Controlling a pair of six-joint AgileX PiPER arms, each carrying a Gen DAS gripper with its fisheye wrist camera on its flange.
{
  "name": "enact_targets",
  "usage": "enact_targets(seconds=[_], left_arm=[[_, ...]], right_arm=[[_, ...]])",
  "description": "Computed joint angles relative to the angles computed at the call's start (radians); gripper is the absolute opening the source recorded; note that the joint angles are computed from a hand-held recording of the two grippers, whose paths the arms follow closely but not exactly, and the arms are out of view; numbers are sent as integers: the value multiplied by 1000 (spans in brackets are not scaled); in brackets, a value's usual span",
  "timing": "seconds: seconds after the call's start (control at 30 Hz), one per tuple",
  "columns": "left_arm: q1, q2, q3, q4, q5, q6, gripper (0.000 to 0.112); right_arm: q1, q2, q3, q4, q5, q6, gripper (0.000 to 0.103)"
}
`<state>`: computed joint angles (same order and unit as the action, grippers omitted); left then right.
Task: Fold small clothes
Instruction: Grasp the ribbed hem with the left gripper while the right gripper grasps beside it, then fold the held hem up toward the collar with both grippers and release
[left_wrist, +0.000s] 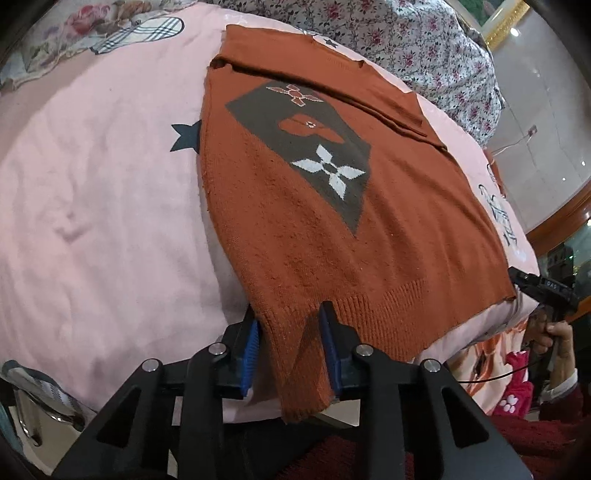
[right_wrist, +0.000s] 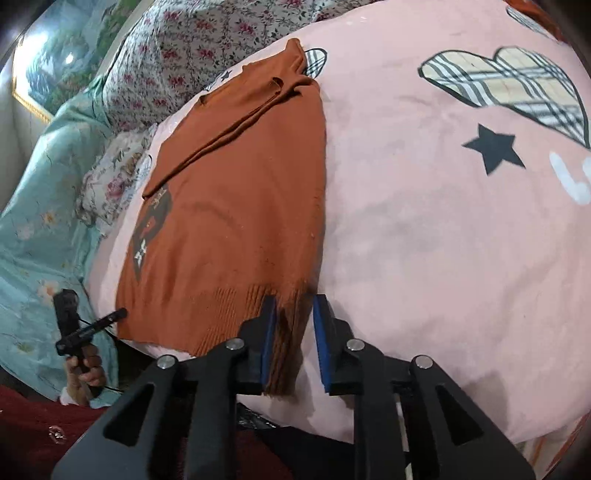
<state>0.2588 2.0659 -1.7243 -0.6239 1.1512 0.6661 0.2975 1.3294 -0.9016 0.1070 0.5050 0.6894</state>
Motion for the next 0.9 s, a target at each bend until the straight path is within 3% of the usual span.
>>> enact_targets(seconds=[0.33, 0.4, 0.43, 0.5, 0.73, 0.9], left_arm=[[3, 28, -17, -37, 16, 24, 29], [-3, 24, -11, -36, 5, 30, 25], [-8, 20, -6, -34, -1, 38, 15], [-15, 11, 8, -34, -13, 50, 7], [-12, -45, 44, -81, -63, 90, 5], [-16, -37, -89, -145, -56, 69, 5]], right_arm=[[-68, 38, 40, 299, -95, -267, 22], [-70, 43, 38, 324, -93, -305, 20], [-72, 44, 37, 342, -90, -326, 20], [-78, 47, 40, 422, -78, -411, 7], [-83, 3, 70, 526, -138, -503, 7], [-72, 28, -60, 427, -152, -449, 7]])
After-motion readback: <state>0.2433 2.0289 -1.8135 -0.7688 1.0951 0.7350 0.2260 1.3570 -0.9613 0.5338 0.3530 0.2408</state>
